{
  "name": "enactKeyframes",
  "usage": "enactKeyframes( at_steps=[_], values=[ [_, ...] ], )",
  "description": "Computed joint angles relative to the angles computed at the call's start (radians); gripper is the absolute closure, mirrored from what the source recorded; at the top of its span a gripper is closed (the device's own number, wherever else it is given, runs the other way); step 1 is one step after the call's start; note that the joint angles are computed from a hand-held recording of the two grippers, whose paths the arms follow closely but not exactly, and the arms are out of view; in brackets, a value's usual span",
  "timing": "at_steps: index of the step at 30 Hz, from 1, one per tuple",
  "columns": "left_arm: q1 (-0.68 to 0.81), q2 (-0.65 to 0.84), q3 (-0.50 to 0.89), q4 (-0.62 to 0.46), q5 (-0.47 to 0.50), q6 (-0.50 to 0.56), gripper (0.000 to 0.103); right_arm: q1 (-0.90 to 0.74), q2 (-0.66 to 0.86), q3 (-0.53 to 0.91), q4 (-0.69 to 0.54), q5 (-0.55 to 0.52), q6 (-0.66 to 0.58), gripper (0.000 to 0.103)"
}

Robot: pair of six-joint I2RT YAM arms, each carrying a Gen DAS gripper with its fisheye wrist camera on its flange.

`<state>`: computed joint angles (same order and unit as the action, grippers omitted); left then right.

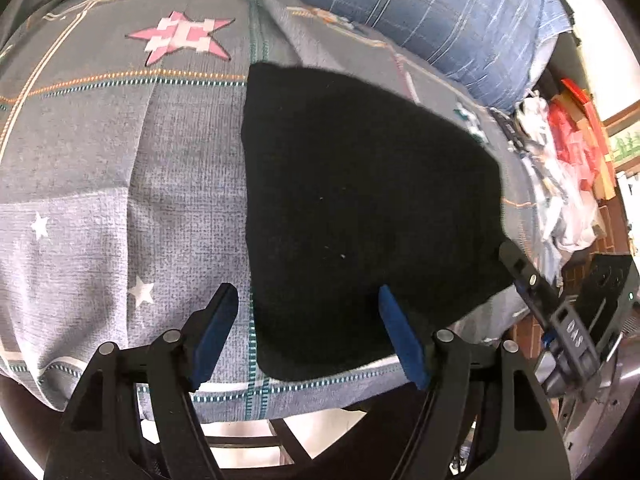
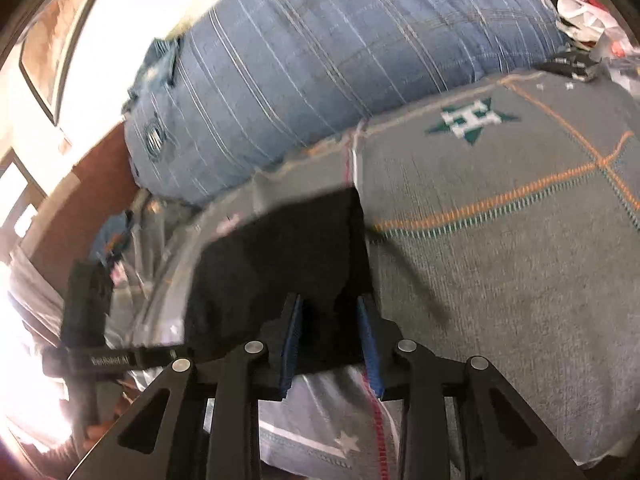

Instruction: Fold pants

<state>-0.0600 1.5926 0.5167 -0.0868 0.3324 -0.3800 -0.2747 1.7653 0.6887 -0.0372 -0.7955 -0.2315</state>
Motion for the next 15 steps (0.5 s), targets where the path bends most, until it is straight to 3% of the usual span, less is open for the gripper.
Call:
enactKeyframes(
  at_steps=[3, 6, 9, 10, 12, 15],
  values=[
    [0.061, -0.085, -0.016, -0.003, 0.010, 0.032, 0.030, -0.006, 0.033, 0.066, -0.007, -0.028, 0.060, 0.056],
    [0.092, -0.064, 0.021, 0.007, -0.037, 0.031, 0.030, 0.034, 0.102, 0.147, 0.003, -0.012, 0.114, 0.056],
    [0.109, 0.062, 0.121, -0.010, -0.065, 0.027, 0.030, 0.076, 0.151, 0.181, 0.057, 0.010, 0.163, 0.057],
    [0.117, 0.087, 0.141, -0.018, -0.076, 0.027, 0.030, 0.098, 0.170, 0.192, 0.077, 0.029, 0.174, 0.061],
    [0.140, 0.122, 0.165, -0.011, -0.054, 0.005, 0.030, 0.124, 0.162, 0.194, 0.095, 0.044, 0.166, 0.094],
    [0.128, 0.122, 0.163, 0.021, -0.109, -0.026, 0.031, 0.139, 0.089, 0.134, 0.189, 0.022, 0.145, 0.095]
  ],
)
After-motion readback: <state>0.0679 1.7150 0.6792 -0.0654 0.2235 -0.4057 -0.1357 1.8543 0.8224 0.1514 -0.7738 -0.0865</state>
